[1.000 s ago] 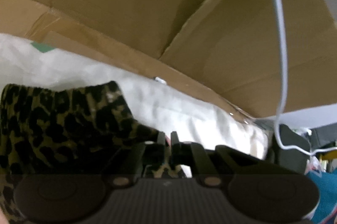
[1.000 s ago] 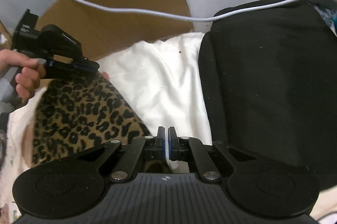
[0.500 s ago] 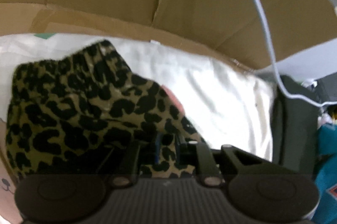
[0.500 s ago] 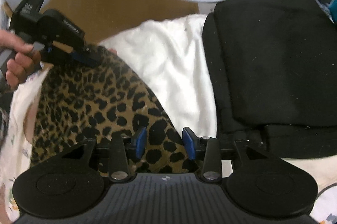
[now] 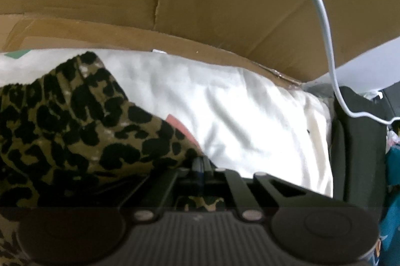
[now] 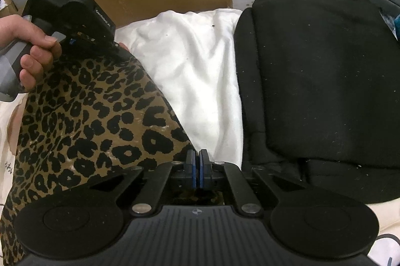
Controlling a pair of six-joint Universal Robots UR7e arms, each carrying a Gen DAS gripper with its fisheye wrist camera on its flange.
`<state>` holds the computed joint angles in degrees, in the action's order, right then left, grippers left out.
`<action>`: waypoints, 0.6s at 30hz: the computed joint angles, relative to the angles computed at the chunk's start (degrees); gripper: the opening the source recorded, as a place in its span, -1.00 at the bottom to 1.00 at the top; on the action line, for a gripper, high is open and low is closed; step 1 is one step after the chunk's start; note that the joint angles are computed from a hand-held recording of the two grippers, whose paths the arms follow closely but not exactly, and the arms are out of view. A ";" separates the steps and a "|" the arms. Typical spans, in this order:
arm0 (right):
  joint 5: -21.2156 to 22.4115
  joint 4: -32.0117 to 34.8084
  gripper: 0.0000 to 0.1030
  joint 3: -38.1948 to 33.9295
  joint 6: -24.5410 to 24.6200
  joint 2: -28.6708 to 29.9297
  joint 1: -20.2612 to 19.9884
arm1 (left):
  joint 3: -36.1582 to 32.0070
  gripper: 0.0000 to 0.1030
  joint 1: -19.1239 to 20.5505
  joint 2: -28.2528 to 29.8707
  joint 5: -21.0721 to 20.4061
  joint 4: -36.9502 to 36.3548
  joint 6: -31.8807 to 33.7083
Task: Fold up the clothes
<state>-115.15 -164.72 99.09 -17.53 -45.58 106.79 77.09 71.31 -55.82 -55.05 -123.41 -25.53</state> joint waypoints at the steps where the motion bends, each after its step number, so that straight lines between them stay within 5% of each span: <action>1: -0.05 0.02 -1.00 -0.05 0.35 0.04 -0.08 | 0.02 -0.99 0.04 0.03 -0.17 -0.31 0.42; 10: -1.71 -0.30 -0.98 0.57 2.75 -1.57 1.21 | 0.37 -0.99 -1.12 -2.75 -3.39 -1.88 5.97; 18: 4.68 -4.04 -0.92 1.15 -0.08 -2.87 2.23 | -4.90 -0.97 -3.07 -5.95 1.99 7.69 14.38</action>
